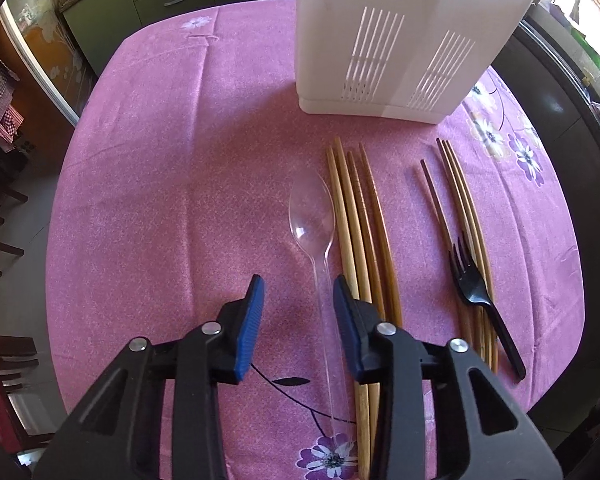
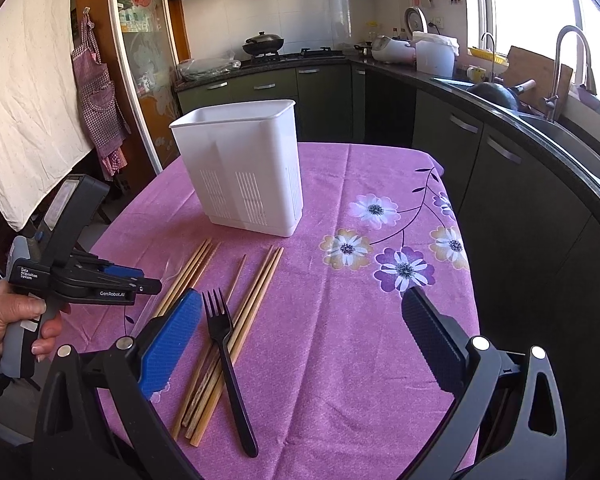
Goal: Organize utensils
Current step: 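Grasp the clear plastic spoon with the left tool while the right tool grasps the black fork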
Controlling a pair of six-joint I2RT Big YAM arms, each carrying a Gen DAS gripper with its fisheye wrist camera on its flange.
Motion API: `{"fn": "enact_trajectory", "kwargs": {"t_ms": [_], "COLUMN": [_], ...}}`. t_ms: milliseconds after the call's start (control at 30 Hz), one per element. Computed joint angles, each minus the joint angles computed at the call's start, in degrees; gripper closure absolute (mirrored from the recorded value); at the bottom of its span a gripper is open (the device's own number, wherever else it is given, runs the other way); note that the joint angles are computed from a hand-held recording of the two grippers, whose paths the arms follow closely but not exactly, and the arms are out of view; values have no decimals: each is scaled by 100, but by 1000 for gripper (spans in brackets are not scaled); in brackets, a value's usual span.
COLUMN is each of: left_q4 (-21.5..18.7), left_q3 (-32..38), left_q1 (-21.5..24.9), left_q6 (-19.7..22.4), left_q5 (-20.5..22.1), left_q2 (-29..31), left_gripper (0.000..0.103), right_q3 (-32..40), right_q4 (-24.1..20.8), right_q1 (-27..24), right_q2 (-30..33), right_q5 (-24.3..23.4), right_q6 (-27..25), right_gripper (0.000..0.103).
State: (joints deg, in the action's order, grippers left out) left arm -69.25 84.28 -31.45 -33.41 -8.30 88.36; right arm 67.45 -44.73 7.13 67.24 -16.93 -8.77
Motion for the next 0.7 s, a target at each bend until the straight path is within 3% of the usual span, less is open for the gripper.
{"fn": "enact_trajectory", "kwargs": {"t_ms": [100,133,300,400,467,500,600,700], "left_q4": [-16,-18,25,100,162,207,343,458], "left_q3": [52,68,66,-34,-162,-242,-425,-554], "left_q1": [3,17,0,5,9,10,18,-56], "left_q6": [-6,-10,119,174,210,239,343,472], "left_q5": [9,34,-63,-55,-152,-179,-287,-612], "left_q2": [79,102,140,60,-54,-143,-416,-680], "left_gripper": [82,91,92,93,94,94,94,94], "right_q3": [-32,-40,59,345,579,704,954,1009], "right_q4": [23,23,-115,-560,-945,-1166,-1698,-1915], "right_q1": [21,44,169,345,481,543,721,926], "right_q2": [-16,-14,111,445,741,888,1220,1370], "right_q5": [64,103,39,-43,-91,-108,-79,273], "right_q6": [-40,-61,-214,-507,-776,-921,-1590,-1927], "right_gripper": [5,5,5,7,22,35,46,57]}}
